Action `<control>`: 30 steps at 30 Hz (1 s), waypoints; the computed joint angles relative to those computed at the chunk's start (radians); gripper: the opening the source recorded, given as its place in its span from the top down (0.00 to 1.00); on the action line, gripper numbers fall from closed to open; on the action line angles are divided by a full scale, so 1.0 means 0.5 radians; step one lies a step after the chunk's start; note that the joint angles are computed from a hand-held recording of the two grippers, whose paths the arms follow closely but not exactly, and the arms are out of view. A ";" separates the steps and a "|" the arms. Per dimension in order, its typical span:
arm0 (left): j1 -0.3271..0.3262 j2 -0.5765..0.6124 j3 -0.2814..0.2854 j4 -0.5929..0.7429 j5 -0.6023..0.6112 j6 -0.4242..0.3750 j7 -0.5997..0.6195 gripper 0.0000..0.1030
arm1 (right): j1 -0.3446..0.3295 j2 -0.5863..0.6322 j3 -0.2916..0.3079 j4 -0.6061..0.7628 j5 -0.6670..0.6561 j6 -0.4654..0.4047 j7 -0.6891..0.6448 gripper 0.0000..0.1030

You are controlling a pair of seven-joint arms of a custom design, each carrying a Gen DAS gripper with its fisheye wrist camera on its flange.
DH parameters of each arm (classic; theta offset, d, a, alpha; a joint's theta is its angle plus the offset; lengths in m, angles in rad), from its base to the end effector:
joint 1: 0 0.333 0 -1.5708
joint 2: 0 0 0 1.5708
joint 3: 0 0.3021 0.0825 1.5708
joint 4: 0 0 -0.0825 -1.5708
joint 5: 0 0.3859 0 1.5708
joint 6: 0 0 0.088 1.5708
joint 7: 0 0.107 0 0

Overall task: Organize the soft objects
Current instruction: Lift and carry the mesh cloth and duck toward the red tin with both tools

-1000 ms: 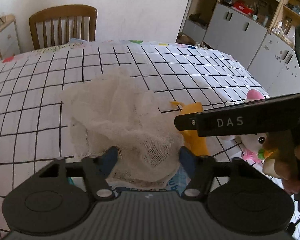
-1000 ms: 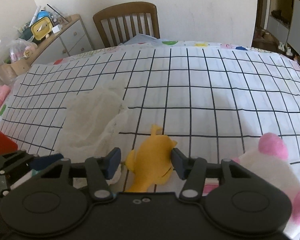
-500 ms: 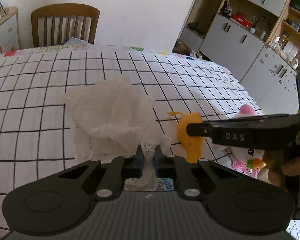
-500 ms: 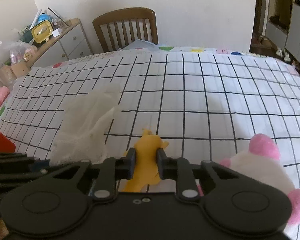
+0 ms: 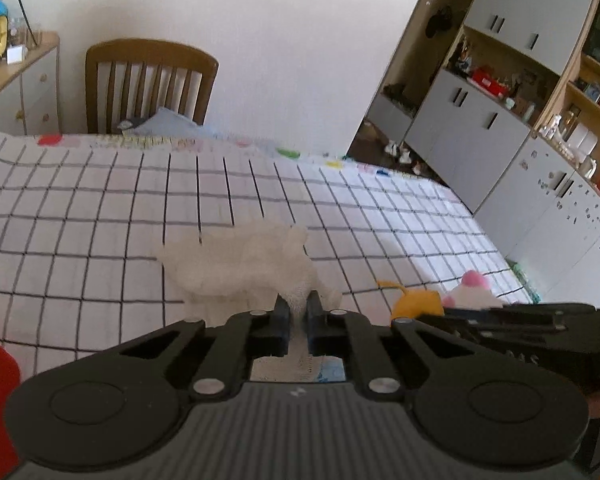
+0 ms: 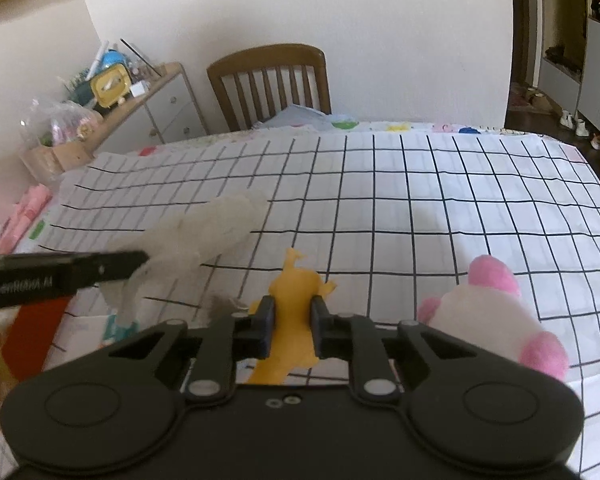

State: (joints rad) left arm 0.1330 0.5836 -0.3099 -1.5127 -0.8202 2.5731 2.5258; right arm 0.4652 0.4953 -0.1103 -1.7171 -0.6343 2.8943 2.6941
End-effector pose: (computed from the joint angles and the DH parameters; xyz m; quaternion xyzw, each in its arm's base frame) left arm 0.7308 -0.0751 0.3719 -0.4900 0.7653 -0.4136 0.0562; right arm 0.6433 0.2871 0.3578 -0.5986 0.7111 -0.2090 0.3039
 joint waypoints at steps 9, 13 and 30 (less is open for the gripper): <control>0.082 -0.194 -0.016 -0.145 -0.192 0.014 0.180 0.93 | 0.060 -0.234 -0.001 -0.200 -0.171 0.024 0.107 0.84; 0.117 -0.298 0.002 -0.220 -0.331 -0.035 0.296 0.93 | 0.086 -0.327 0.007 -0.268 -0.310 0.013 0.224 0.84; 0.157 -0.734 0.304 -0.508 -0.694 -0.319 0.579 0.93 | 0.100 -0.416 0.218 -0.212 -0.478 -0.067 0.368 0.84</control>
